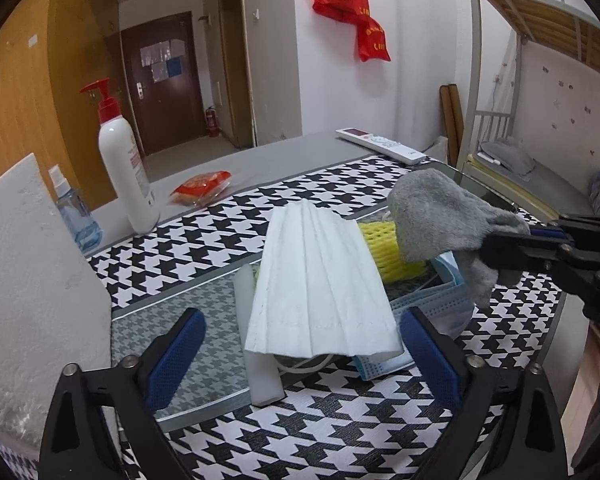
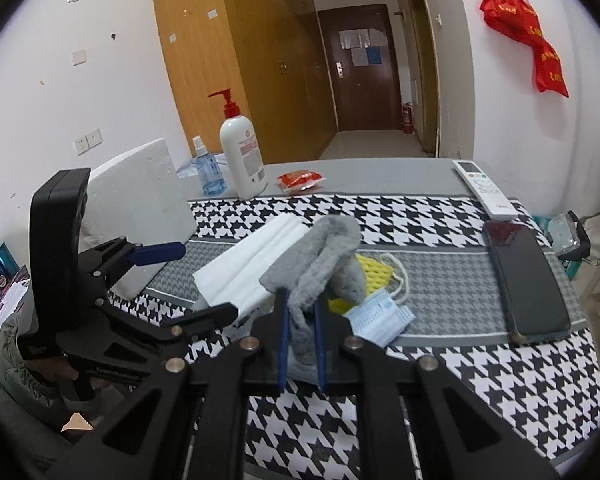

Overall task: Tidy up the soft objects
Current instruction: 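Grasp the grey sock with the right gripper while the left gripper grasps the white folded cloth, then lift and carry the grey sock and white cloth toward the white foam box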

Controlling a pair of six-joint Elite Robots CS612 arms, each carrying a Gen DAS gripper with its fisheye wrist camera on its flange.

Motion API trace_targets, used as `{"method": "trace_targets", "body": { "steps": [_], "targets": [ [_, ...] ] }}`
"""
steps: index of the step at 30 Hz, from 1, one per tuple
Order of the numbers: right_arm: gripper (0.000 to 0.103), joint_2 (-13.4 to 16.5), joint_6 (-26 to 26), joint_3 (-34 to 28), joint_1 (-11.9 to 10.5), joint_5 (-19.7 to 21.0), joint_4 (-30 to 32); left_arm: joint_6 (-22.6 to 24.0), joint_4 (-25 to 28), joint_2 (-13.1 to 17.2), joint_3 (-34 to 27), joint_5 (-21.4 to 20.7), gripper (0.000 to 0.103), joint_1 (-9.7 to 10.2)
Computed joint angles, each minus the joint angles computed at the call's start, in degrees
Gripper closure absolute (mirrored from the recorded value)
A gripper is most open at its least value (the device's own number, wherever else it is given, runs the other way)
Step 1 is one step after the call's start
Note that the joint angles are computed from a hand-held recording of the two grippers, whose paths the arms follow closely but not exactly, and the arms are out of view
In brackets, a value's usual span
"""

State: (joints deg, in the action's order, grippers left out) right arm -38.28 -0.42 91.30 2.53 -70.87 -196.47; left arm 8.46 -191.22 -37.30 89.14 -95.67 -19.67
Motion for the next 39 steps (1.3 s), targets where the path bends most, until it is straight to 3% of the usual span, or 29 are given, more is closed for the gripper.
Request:
{"method": "trace_targets", "body": {
  "steps": [6, 8, 10, 16, 18, 28, 39],
  "targets": [
    [0.089, 0.16, 1.51, 0.47, -0.25, -0.31, 0.48, 0.35, 3.91, 0.40, -1.55, 0.57, 0.034, -0.37],
    [0.089, 0.11, 2.01, 0.72, -0.33, -0.49, 0.48, 0.66, 4.77, 0.49, -1.82, 0.19, 0.038, -0.40],
    [0.089, 0.01, 2.21, 0.91, -0.37, -0.74, 0.63, 0.83, 6.10, 0.58, -2.18, 0.33, 0.054, -0.46],
    [0.089, 0.02, 2.40, 1.04, -0.41, -0.37, 0.59, 1.45, 7.89, 0.55, -2.43, -0.50, 0.087, -0.42],
    [0.089, 0.06, 2.72, 1.02, -0.47, -0.31, 0.52, 1.38, 7.63, 0.58, -2.53, -1.25, 0.093, -0.25],
    [0.089, -0.35, 3.30, 1.44, -0.43, -0.26, -1.11, 0.19, 2.19, -1.06, -0.06, -5.03, 0.097, 0.65],
    [0.089, -1.55, 2.86, 2.37, 0.03, -0.19, -4.08, -2.25, -3.87, -2.87, 3.12, -4.20, 0.097, 0.91]
  ]
}}
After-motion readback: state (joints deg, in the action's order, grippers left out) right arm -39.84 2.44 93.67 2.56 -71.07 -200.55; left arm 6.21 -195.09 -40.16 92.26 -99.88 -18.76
